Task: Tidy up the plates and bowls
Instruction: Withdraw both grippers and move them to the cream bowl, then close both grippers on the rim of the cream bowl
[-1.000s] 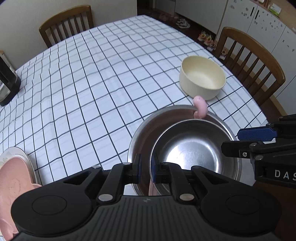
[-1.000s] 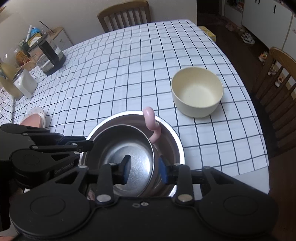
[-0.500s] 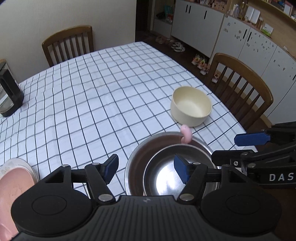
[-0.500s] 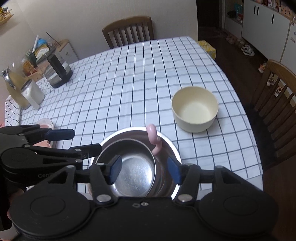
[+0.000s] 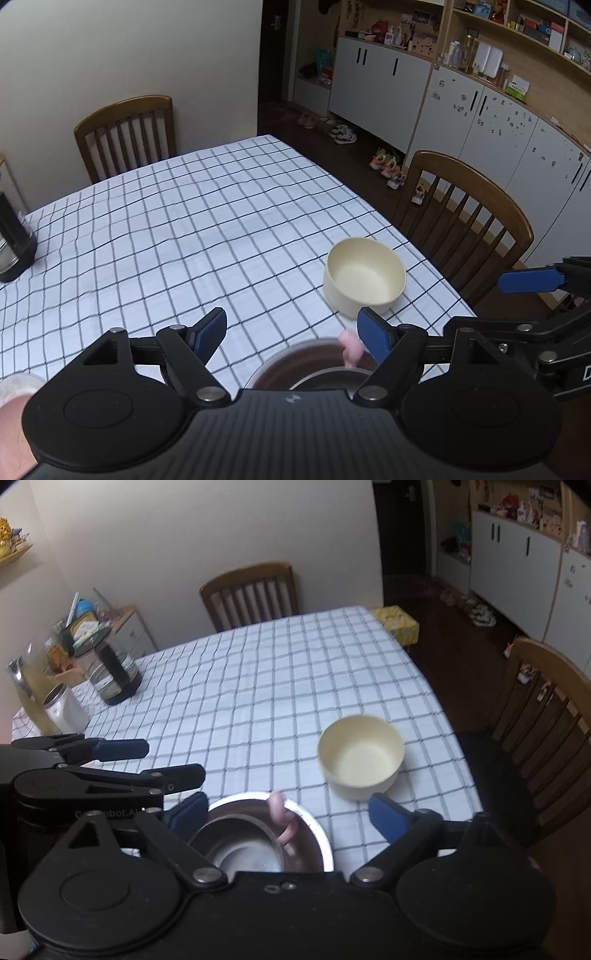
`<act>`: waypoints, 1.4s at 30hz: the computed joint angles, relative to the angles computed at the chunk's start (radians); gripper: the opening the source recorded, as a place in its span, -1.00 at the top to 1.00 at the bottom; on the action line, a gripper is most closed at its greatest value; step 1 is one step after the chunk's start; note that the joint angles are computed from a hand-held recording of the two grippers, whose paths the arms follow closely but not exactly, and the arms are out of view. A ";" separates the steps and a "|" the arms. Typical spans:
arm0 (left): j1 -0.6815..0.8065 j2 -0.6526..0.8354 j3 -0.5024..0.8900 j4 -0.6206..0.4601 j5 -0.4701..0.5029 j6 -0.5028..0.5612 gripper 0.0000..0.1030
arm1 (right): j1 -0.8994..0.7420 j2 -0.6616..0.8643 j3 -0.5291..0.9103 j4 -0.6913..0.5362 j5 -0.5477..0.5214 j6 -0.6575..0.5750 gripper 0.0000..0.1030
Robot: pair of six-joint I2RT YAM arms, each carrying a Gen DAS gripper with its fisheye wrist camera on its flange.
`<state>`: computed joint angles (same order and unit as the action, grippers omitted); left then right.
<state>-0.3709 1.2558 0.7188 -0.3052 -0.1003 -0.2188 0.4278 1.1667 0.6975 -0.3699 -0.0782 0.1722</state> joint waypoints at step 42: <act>0.012 0.968 0.771 -0.111 0.086 0.089 0.49 | -0.255 0.789 0.415 0.086 -0.047 -0.095 0.32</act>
<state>-0.3588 2.2237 1.4894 -0.4159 -0.0139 -0.1303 0.1731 1.9555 1.1123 -0.2837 -0.1247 0.0776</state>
